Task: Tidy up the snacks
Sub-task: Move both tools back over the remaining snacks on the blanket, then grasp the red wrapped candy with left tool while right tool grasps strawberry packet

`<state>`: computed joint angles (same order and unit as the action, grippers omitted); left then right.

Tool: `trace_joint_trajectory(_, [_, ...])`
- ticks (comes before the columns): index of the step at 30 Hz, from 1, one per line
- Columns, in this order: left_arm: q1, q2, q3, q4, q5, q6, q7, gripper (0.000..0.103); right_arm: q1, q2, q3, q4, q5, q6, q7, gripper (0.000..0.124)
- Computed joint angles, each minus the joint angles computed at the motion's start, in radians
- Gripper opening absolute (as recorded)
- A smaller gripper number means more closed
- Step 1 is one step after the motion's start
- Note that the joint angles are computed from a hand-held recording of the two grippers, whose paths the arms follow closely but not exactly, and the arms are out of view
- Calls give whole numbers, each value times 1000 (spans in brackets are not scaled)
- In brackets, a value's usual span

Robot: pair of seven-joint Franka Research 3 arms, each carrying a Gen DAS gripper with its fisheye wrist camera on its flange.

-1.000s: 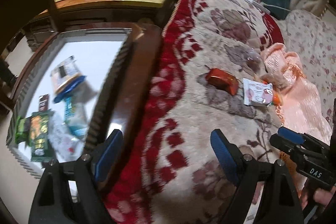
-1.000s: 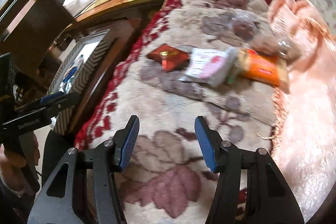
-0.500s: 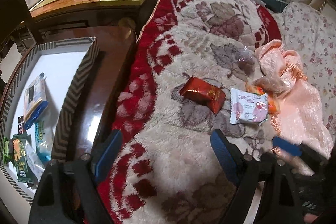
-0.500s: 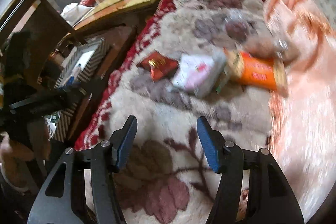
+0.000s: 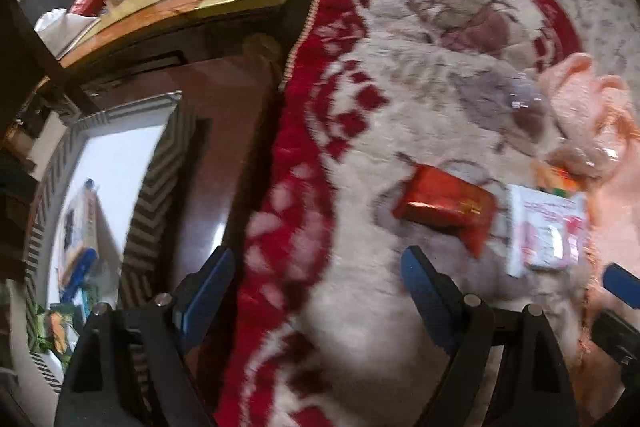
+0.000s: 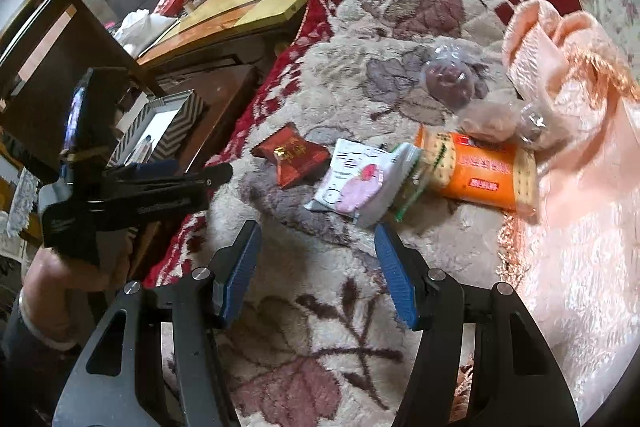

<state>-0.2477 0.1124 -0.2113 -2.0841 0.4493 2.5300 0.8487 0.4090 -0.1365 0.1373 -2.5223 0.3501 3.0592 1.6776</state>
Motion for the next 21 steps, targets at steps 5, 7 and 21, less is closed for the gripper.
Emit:
trace_joint_trajectory(5, [0, 71, -4, 73, -47, -26, 71, 87, 79, -2, -70, 1, 188, 15, -143, 59])
trace_joint_trajectory(7, [-13, 106, 0, 112, -29, -48, 70, 87, 89, -6, -77, 1, 241, 23, -185, 59])
trace_joint_trajectory(21, [37, 166, -24, 220, -242, -31, 172, 87, 76, -14, -78, 0, 363, 23, -268, 59])
